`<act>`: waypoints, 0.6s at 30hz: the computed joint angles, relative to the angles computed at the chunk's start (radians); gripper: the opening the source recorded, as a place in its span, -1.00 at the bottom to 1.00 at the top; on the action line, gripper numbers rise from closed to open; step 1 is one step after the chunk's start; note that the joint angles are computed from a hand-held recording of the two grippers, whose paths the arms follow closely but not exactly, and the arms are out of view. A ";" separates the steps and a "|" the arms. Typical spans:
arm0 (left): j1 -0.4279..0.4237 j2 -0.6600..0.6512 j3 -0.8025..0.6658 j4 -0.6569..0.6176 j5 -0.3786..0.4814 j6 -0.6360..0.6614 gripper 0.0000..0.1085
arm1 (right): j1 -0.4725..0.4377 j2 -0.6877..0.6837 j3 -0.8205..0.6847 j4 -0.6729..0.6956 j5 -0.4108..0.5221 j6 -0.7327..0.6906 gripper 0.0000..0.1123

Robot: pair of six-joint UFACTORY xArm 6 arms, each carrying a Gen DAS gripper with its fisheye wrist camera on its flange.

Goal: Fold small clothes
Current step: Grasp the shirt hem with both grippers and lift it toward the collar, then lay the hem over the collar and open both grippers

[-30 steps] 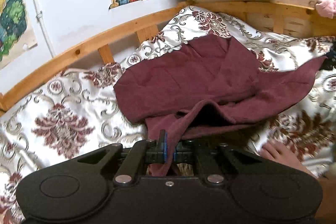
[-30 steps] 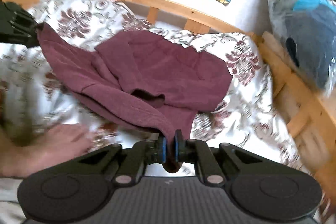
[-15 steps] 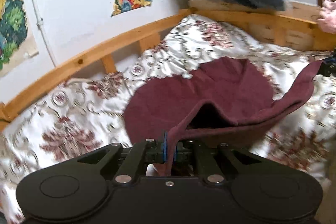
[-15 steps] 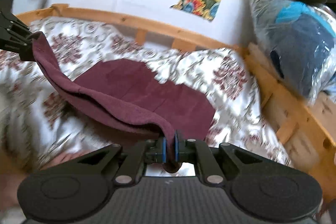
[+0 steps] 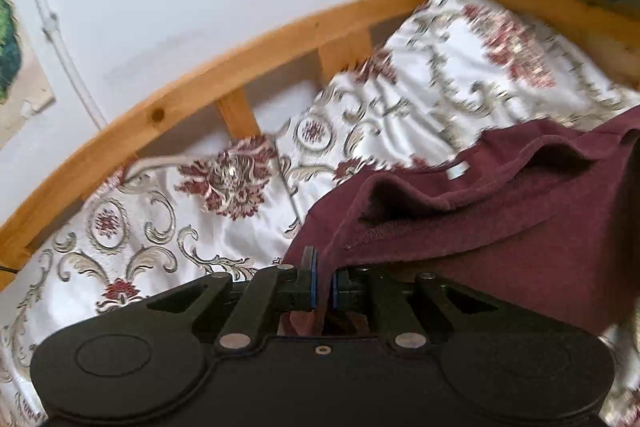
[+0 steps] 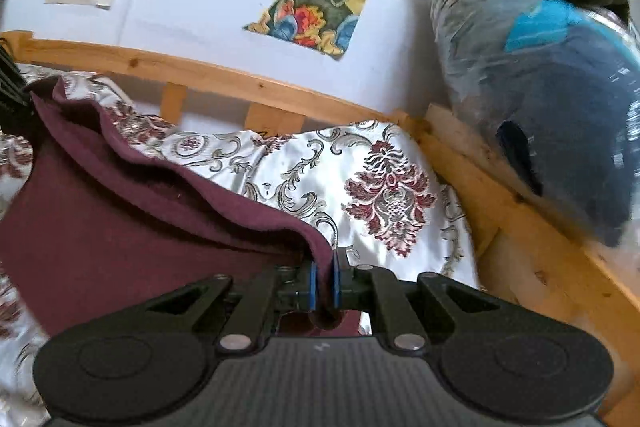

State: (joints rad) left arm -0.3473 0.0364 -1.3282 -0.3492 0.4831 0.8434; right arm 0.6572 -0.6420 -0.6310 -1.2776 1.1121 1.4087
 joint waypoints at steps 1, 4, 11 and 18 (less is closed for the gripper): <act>-0.004 0.043 -0.042 0.047 0.015 -0.060 -0.87 | -0.038 0.015 0.002 -0.010 -0.040 0.005 -0.83; -0.011 0.157 -0.157 0.139 0.074 -0.184 -0.85 | -0.175 0.061 0.014 -0.032 -0.196 0.022 -0.82; -0.020 0.329 -0.330 0.189 0.152 -0.280 -0.78 | -0.343 0.166 0.014 -0.083 -0.398 0.053 -0.81; -0.013 0.432 -0.457 0.198 0.224 -0.331 -0.73 | -0.421 0.237 -0.013 -0.162 -0.494 0.131 -0.79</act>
